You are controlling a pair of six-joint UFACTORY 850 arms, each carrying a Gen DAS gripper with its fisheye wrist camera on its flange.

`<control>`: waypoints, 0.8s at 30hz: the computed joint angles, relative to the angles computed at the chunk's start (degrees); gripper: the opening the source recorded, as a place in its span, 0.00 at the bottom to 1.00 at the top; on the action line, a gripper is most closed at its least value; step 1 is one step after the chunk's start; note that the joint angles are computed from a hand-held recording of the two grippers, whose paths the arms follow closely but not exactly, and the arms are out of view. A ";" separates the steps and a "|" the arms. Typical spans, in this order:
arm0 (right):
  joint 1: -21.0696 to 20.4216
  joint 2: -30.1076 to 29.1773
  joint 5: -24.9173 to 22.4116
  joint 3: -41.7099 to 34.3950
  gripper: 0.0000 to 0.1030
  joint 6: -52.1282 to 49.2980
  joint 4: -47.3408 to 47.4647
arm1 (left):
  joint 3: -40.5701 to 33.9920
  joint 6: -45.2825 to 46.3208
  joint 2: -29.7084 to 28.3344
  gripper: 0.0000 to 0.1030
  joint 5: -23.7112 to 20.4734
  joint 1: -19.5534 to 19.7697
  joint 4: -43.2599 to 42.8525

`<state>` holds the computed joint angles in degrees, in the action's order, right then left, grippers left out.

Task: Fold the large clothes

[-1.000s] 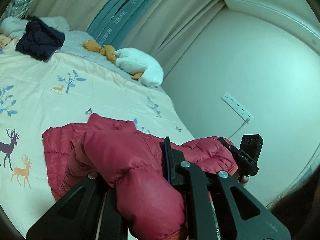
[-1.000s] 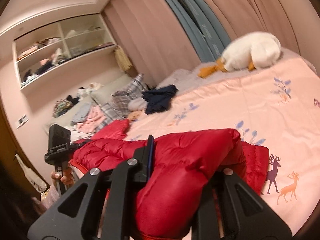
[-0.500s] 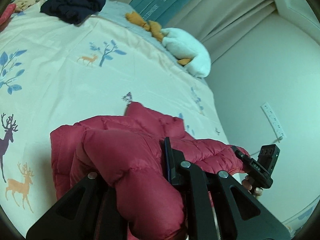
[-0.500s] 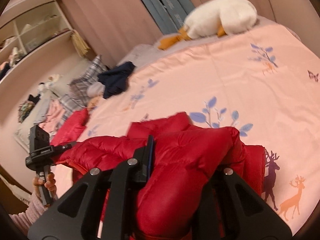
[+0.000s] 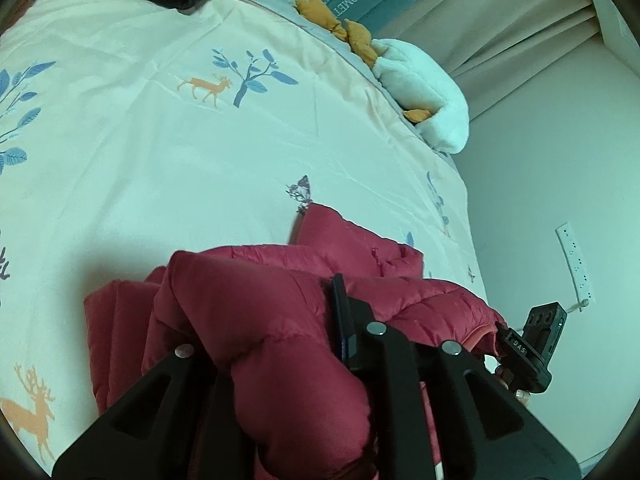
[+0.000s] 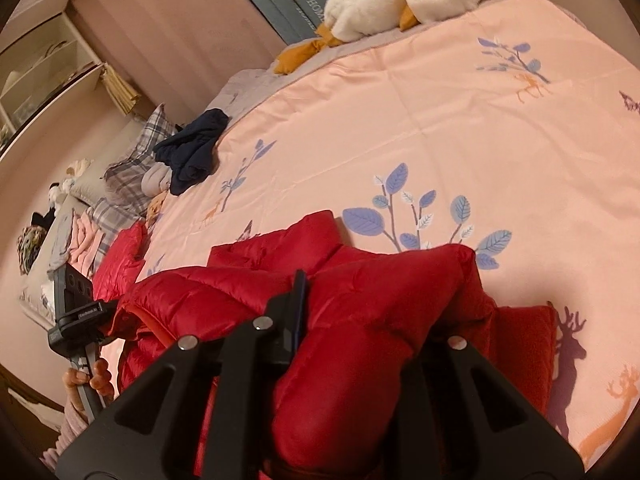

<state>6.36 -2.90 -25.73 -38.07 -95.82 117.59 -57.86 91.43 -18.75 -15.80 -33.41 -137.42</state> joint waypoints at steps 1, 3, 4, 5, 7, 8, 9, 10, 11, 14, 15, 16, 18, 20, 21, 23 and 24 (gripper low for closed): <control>-0.10 -0.71 -0.05 -0.43 0.16 1.12 -0.78 | -0.41 -2.08 -0.61 0.16 -0.11 0.22 1.70; 0.01 -1.74 0.40 -1.09 0.16 2.25 -1.39 | -1.26 -6.32 -1.66 0.16 0.17 0.54 5.22; 0.03 -2.19 0.55 -1.41 0.16 2.64 -1.72 | -1.66 -7.95 -2.23 0.16 0.06 0.73 6.47; 0.08 -2.55 0.72 -1.70 0.16 2.87 -2.00 | -1.95 -8.91 -2.58 0.17 0.10 0.80 7.10; 0.31 -3.50 1.35 -2.41 0.16 3.37 -2.47 | -2.58 -9.95 -3.24 0.17 1.01 0.73 8.16; 0.23 -3.93 1.33 -2.71 0.16 3.84 -2.79 | -3.03 -10.28 -3.63 0.17 1.59 0.68 8.79; 0.09 -4.61 1.06 -3.10 0.16 4.62 -3.26 | -3.53 -11.31 -4.06 0.17 2.39 0.55 10.05; -0.06 -5.03 0.76 -3.36 0.16 5.35 -3.71 | -3.95 -11.94 -4.41 0.17 2.97 0.47 10.89; -0.39 -5.67 0.03 -3.63 0.17 6.16 -4.02 | -4.36 -12.00 -4.73 0.17 3.60 0.36 11.36; -1.14 -6.52 -1.68 -3.91 0.17 7.96 -4.81 | -5.23 -13.14 -5.32 0.17 4.70 0.26 13.03; -1.30 -6.63 -2.00 -3.97 0.17 8.45 -5.13 | -5.36 -13.76 -5.41 0.17 4.80 0.30 13.62; -1.40 -6.66 -2.21 -4.00 0.18 8.87 -5.36 | -5.39 -14.01 -5.39 0.17 4.92 0.26 13.85; -1.49 -6.49 -2.37 -3.95 0.19 9.66 -5.80 | -5.57 -14.44 -5.39 0.17 5.38 0.14 14.41; -1.50 -6.03 -2.56 -3.90 0.22 10.83 -6.12 | -5.63 -14.42 -5.27 0.17 5.98 -0.11 14.38; -1.60 -5.70 -2.69 -3.68 0.24 10.87 -6.08 | -5.62 -14.31 -5.13 0.17 6.26 -0.18 14.15; -1.67 -5.08 -3.33 -3.57 0.33 11.59 -6.09 | -5.68 -13.38 -4.85 0.17 6.83 -0.41 12.98; -1.99 -4.98 -4.37 -3.57 0.36 12.48 -6.29 | -5.59 -12.05 -4.57 0.17 6.96 -0.48 11.27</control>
